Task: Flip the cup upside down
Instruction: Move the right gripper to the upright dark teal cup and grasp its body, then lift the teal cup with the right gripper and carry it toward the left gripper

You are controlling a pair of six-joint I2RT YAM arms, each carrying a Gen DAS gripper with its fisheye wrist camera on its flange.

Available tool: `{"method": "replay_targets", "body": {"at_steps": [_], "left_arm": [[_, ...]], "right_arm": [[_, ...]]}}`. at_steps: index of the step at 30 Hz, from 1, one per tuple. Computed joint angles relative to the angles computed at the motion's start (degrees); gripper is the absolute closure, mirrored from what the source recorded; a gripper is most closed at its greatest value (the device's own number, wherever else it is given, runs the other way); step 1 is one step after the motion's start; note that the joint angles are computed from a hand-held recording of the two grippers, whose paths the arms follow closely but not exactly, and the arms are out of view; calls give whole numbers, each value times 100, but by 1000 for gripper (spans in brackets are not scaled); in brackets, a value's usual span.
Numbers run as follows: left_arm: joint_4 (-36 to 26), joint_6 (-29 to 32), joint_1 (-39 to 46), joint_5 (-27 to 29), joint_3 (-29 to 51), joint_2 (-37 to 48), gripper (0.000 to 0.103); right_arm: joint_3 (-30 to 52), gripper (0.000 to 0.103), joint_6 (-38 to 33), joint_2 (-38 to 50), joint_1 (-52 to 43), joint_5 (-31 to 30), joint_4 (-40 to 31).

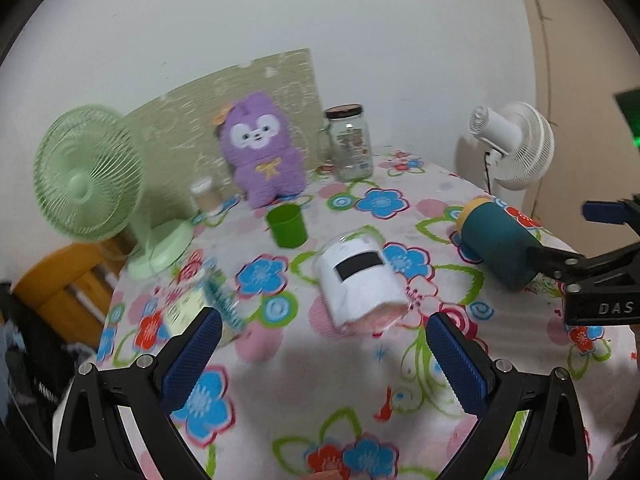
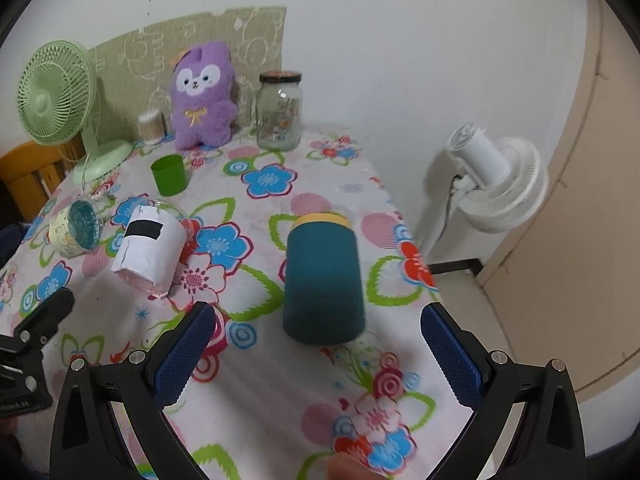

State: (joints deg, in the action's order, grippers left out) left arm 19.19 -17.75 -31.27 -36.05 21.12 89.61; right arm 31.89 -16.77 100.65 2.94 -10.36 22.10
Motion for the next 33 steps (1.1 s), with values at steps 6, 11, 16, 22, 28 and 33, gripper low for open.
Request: {"method": "replay_targets", "body": {"at_steps": [6, 11, 16, 22, 28, 33], "left_arm": [[1014, 1499, 222, 266, 557, 1024, 0], [1370, 2260, 340, 440, 1174, 1752, 0], [1480, 2697, 381, 582, 1672, 2250, 0], [1378, 2775, 467, 887, 2092, 2593, 0], [1359, 2943, 429, 766, 2371, 2922, 0], [1215, 2921, 463, 788, 2508, 3021, 0]], "right_arm": [[887, 0, -28, 815, 119, 0, -308], [1630, 0, -30, 1356, 133, -97, -746], [2126, 2, 20, 1771, 126, -95, -1006], [2579, 6, 26, 2142, 1, -126, -1252], [2990, 20, -67, 2466, -17, -263, -1690], [3073, 32, -157, 2585, 99, -182, -1766]]}}
